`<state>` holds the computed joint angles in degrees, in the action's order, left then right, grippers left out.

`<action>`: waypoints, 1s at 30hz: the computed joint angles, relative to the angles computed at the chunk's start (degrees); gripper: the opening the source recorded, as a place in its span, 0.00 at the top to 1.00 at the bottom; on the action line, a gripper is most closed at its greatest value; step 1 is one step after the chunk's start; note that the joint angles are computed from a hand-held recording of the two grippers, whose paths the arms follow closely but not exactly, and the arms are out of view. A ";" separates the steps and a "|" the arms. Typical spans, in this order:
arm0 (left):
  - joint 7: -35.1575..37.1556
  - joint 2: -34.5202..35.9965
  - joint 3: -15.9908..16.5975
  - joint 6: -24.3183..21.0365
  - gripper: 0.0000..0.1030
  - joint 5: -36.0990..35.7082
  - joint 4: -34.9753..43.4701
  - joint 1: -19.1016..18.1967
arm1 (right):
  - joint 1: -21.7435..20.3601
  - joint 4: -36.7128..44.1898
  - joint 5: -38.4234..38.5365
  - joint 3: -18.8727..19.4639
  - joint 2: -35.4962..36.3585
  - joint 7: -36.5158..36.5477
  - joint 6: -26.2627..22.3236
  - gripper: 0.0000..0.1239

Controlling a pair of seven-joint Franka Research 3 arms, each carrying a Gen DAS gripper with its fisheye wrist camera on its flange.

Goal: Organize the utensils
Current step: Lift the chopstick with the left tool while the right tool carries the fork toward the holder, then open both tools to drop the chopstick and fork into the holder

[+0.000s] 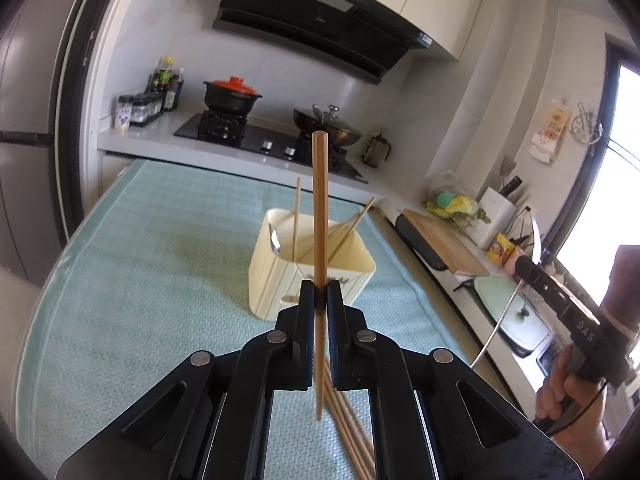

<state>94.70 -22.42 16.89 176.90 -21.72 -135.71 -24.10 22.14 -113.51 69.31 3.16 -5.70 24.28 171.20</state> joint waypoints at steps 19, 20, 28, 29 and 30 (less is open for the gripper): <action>4.92 29.33 -5.28 -4.55 0.96 -1.23 37.80 10.01 | -4.31 41.53 -28.15 3.34 30.67 31.57 -9.87 0.84; 5.34 30.56 -6.33 -4.82 0.96 -2.04 38.64 11.05 | -4.32 43.33 -29.76 3.41 32.22 32.97 -10.49 0.84; 1.91 38.67 -12.69 -11.38 0.97 -2.05 42.85 17.50 | -3.97 51.56 -41.46 3.41 42.22 43.09 -15.80 0.84; 0.93 39.58 -13.12 -12.46 0.97 -1.17 43.39 17.95 | -3.66 53.56 -43.16 3.00 44.02 44.66 -17.43 0.84; -0.24 40.43 -13.40 -13.45 0.97 -0.02 43.93 18.23 | -3.35 56.19 -44.85 2.54 46.17 46.42 -19.55 0.84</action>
